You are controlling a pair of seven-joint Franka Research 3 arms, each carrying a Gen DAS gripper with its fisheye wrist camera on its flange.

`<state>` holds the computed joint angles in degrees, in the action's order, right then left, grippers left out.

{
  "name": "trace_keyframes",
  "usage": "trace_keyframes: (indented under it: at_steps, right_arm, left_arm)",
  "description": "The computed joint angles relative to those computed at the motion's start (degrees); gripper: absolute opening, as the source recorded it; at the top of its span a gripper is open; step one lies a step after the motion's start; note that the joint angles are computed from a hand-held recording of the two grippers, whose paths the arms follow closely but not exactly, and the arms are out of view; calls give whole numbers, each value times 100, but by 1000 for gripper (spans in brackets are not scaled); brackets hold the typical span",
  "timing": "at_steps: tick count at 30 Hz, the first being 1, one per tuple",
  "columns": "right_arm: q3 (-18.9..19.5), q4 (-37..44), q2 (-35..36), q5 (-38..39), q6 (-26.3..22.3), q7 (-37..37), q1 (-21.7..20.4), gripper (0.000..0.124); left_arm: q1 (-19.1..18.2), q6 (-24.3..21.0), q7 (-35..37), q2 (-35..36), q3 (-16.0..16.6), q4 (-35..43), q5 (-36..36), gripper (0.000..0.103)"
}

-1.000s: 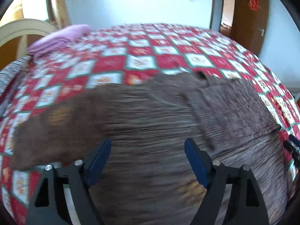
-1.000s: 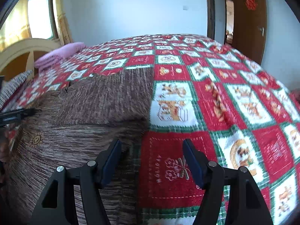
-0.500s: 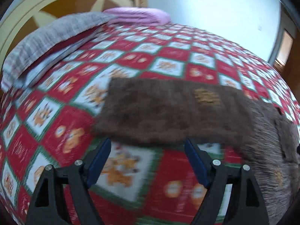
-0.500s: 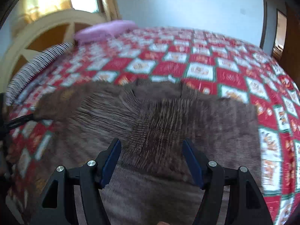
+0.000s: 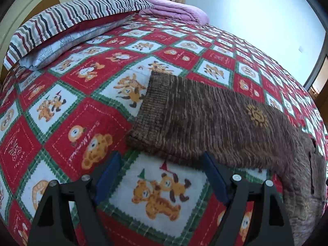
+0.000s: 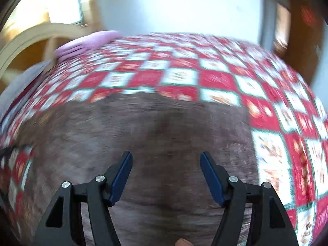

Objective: Fold small clothes

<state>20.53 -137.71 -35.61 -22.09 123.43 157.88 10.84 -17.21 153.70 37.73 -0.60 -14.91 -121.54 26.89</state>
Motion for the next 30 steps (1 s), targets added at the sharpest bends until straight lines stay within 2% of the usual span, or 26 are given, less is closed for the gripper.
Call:
trace_keyframes:
  at_steps: [2,4,6,10,12,14,17,20,21,22,24,26,27,28,30]
  right_arm:
    - [-91,15,262,184,76,-140,92,70]
    - [253,424,831,-220,-165,-186,77,70]
    - [317,756,1269,-439,-106,-167,227,70]
    - [202,998,1624,-743,-90,-86,477,70]
    - [99,948,1560,-848,-145,11,601,70]
    - [53,828,1360,-988,-407,231,655,70]
    - [-105,444,777,-1060,-313,484,671,70]
    - [-324,-127,-39,-955,174,781,432,70]
    - [-514,-314,-239,-777,462,764,386,70]
    - [-761,-518,-387,-563,867,681,383,70]
    - [-939,-683,-437,-392,1256,491,244,70]
    - [-1293,-578,-58,242,1059,32,262,70]
    - [-1335,-517,85,379,1020,-176,210,69]
    - [-1177,-384,188,120,923,-188,45,69]
    - [-813,-1,399,65,423,-163,-229,69]
  left_arm:
    - [-6,-86,-109,87,-3,113,96,83]
    - [-8,-112,-143,140,8,174,56,86]
    - [-22,-180,-189,145,11,204,72,86]
    - [-74,-546,-317,172,-3,338,328,86]
    - [-85,-679,-520,150,4,355,520,86]
    - [-75,-673,-519,119,10,323,487,86]
    - [-65,-714,-523,126,11,324,522,86]
    - [-74,-751,-641,146,5,338,675,86]
    - [-84,-788,-704,160,0,361,761,86]
    - [-97,-838,-744,172,-8,387,810,86]
    - [-136,-1031,-895,220,-22,487,1001,86]
    - [-170,-1164,-1039,245,-27,540,1141,86]
    - [-175,-1180,-995,263,-26,552,1089,86]
    - [-180,-1190,-944,279,-26,559,1035,86]
    - [-186,-1177,-940,262,-16,533,1041,86]
